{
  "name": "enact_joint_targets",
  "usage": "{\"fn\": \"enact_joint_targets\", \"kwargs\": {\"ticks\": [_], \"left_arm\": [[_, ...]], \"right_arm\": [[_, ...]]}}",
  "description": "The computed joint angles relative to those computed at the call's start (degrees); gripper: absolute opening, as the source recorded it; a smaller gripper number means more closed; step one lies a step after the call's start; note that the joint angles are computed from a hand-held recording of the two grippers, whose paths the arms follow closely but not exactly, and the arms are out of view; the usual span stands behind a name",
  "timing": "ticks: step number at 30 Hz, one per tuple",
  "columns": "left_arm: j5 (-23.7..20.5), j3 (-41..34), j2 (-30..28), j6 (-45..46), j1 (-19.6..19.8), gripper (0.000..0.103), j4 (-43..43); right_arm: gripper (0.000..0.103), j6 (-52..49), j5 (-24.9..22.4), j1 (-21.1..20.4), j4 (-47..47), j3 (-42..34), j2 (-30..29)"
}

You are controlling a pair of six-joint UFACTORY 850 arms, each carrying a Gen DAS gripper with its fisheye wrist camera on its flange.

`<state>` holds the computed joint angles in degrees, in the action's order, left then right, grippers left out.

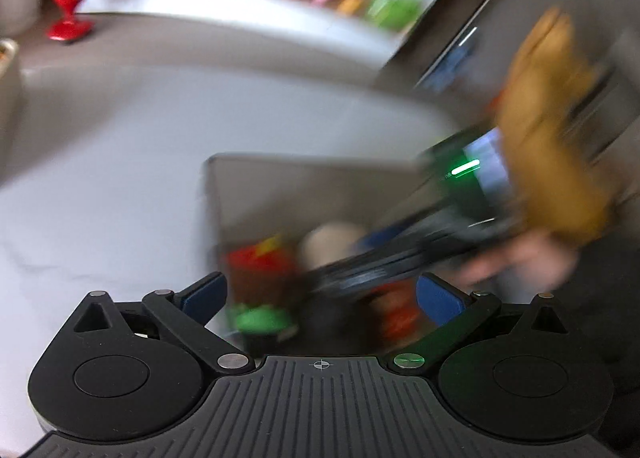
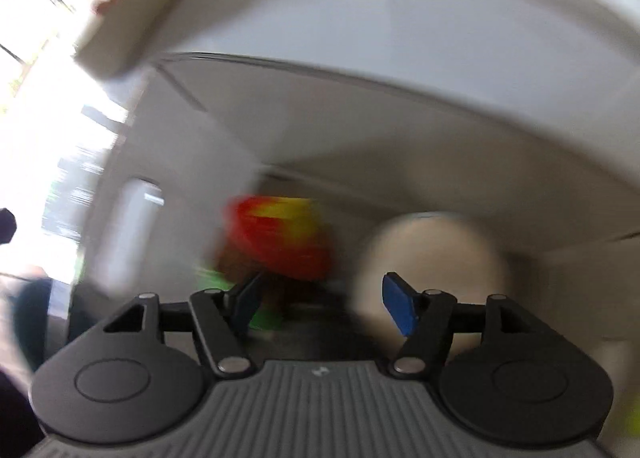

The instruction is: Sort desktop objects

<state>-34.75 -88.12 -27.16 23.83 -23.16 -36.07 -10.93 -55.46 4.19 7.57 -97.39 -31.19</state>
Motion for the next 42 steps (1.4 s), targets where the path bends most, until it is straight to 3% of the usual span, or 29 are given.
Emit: {"fn": "enact_joint_targets", "kwargs": {"ticks": [2, 4, 6, 8, 10, 11, 12, 16, 22, 24, 26, 29, 32, 34, 36, 42], "left_arm": [[-0.87, -3.4, -2.01, -8.96, -2.17, 0.103, 11.99], [-3.66, -6.94, -4.31, -14.7, -3.83, 0.103, 20.42], [-3.8, -8.77, -5.78, -16.02, -4.58, 0.103, 22.67], [-3.07, -8.82, -5.83, -16.16, -5.15, 0.103, 23.06], [-2.31, -8.7, -5.68, -16.08, -5.62, 0.103, 23.49], [-1.86, -8.18, -5.38, -16.34, -5.92, 0.103, 24.01], [-1.5, -8.02, -5.38, -16.82, -6.19, 0.103, 24.87], [1.44, -5.6, -3.07, -25.99, -7.43, 0.103, 35.44], [0.89, -5.57, -2.87, -22.83, -6.96, 0.103, 31.85], [0.51, -5.88, -3.12, -22.03, -7.14, 0.103, 31.88], [-0.97, -6.65, -3.86, -15.87, -6.43, 0.103, 25.91], [-10.99, -11.11, -7.42, -2.61, -3.57, 0.103, 7.92], [-28.43, -17.89, -13.83, 5.82, 0.0, 0.103, -8.99], [-38.12, -19.61, -17.02, 9.4, 1.61, 0.103, -17.82], [-40.47, -17.85, -16.98, 11.57, 2.0, 0.103, -20.9], [-37.78, -12.61, -13.65, 14.5, 1.53, 0.103, -18.14]], "right_arm": [[0.069, -0.55, -1.36, -0.19, -2.66, 0.07, 0.39], [0.069, -4.48, -6.08, -2.29, 3.11, -0.64, -0.14], [0.07, -8.09, -12.57, -4.61, 9.83, -1.38, -1.21], [0.072, -9.8, -15.42, -4.69, 11.18, -1.1, -1.91], [0.072, -9.88, -13.86, -3.35, 7.74, 0.2, -1.77], [0.065, -10.07, -12.64, -2.98, 7.15, 1.17, -1.51], [0.059, -10.29, -12.02, -3.01, 8.27, 1.78, -1.34], [0.054, -12.58, -7.31, -3.49, 14.08, 3.2, 0.54], [0.058, -12.33, -8.26, -3.33, 12.18, 1.51, -0.83], [0.066, -11.06, -8.88, -3.38, 10.36, 1.34, -1.03], [0.07, -10.49, -9.15, -4.06, 10.18, 1.12, -0.91], [0.074, -8.29, -2.25, -3.82, 4.3, 4.18, 2.55], [0.077, -4.92, 4.99, -2.78, -4.45, 7.83, 5.82], [0.077, -4.32, 6.51, -3.12, -7.59, 8.39, 6.6], [0.077, -4.71, 7.03, -3.3, -8.66, 8.34, 6.55], [0.083, -3.88, 7.04, -1.15, -12.11, 7.69, 3.52]]}}
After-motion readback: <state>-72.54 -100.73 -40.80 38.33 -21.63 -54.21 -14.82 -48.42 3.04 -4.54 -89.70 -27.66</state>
